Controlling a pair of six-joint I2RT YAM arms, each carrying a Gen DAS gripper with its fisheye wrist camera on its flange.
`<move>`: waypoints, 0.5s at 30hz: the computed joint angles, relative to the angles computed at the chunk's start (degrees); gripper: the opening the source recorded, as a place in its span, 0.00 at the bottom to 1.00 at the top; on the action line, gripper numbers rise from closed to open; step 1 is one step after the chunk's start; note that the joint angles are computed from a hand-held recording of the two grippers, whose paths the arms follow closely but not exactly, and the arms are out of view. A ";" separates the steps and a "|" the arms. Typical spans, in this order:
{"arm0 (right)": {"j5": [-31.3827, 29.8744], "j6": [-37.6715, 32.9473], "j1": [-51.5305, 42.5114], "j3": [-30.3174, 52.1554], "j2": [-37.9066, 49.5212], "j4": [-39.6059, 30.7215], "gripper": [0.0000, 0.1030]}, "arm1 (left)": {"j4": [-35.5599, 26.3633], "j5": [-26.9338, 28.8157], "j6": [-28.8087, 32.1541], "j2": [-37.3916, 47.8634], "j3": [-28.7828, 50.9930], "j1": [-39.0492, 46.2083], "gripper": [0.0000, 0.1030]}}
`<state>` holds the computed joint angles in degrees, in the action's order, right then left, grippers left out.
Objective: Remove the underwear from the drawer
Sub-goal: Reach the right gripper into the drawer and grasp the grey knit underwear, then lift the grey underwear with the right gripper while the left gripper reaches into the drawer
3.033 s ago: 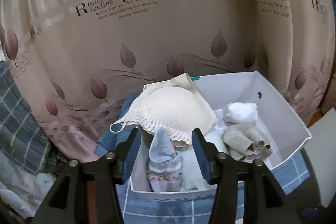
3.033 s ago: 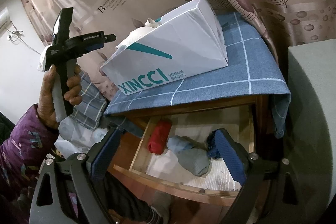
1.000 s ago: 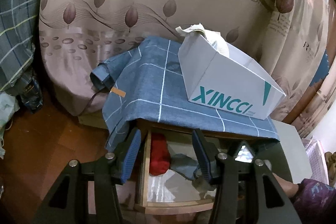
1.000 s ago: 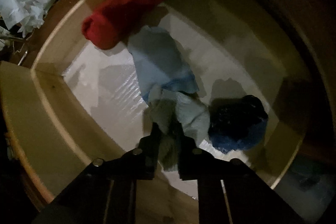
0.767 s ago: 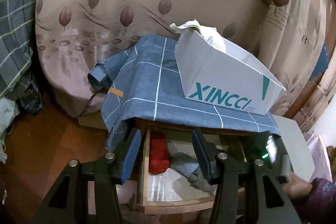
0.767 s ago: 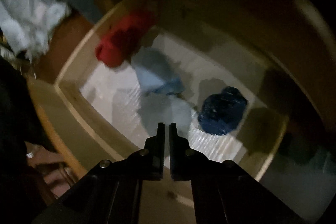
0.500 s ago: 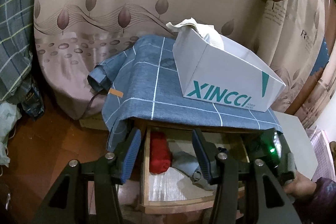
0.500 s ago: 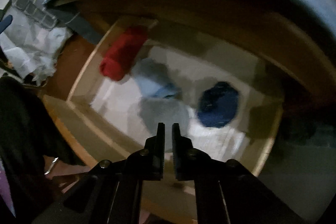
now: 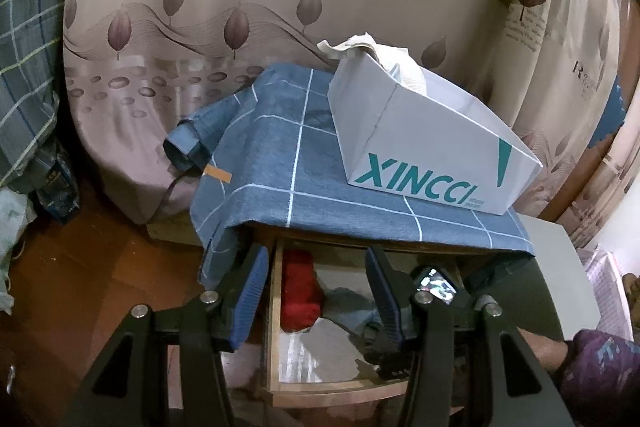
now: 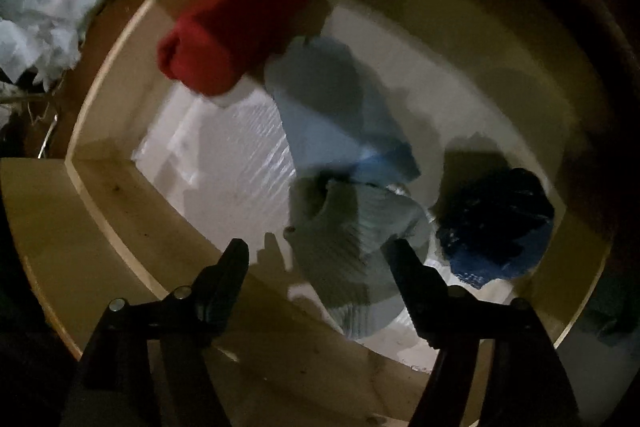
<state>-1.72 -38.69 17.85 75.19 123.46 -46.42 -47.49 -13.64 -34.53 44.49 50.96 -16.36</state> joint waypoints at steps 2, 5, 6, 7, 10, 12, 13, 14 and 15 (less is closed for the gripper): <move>4.39 0.58 1.36 2.70 3.39 -1.95 0.84 | 0.10 0.17 0.14 0.36 0.13 0.07 0.50; 7.57 -0.39 2.71 3.25 5.20 -1.39 0.80 | -0.04 -0.24 0.29 0.72 0.30 -0.39 0.50; 7.80 -1.18 3.02 2.91 4.90 -0.79 0.76 | -0.07 -0.41 0.35 0.72 0.30 -0.49 0.50; 8.56 -1.62 3.21 2.49 4.74 0.08 0.72 | -0.03 -0.48 0.50 0.68 0.27 -0.58 0.50; 10.10 -3.11 2.53 0.46 2.69 3.86 0.35 | 0.08 -0.45 0.57 0.86 0.26 -0.46 0.50; 8.30 -5.01 1.14 -1.11 0.03 4.42 0.24 | 0.07 -0.14 0.65 0.99 0.30 -0.22 0.50; 7.57 -6.17 0.24 -2.90 -2.19 5.54 0.23 | 0.03 -0.27 0.61 1.05 0.33 -0.23 0.50; 6.63 -6.80 -0.64 -3.75 -3.59 5.71 0.23 | -0.09 -0.34 0.52 1.11 0.41 -0.28 0.50; 4.90 -7.33 -2.05 -4.76 -5.68 5.50 0.23 | -0.20 -0.19 0.42 1.20 0.50 -0.25 0.50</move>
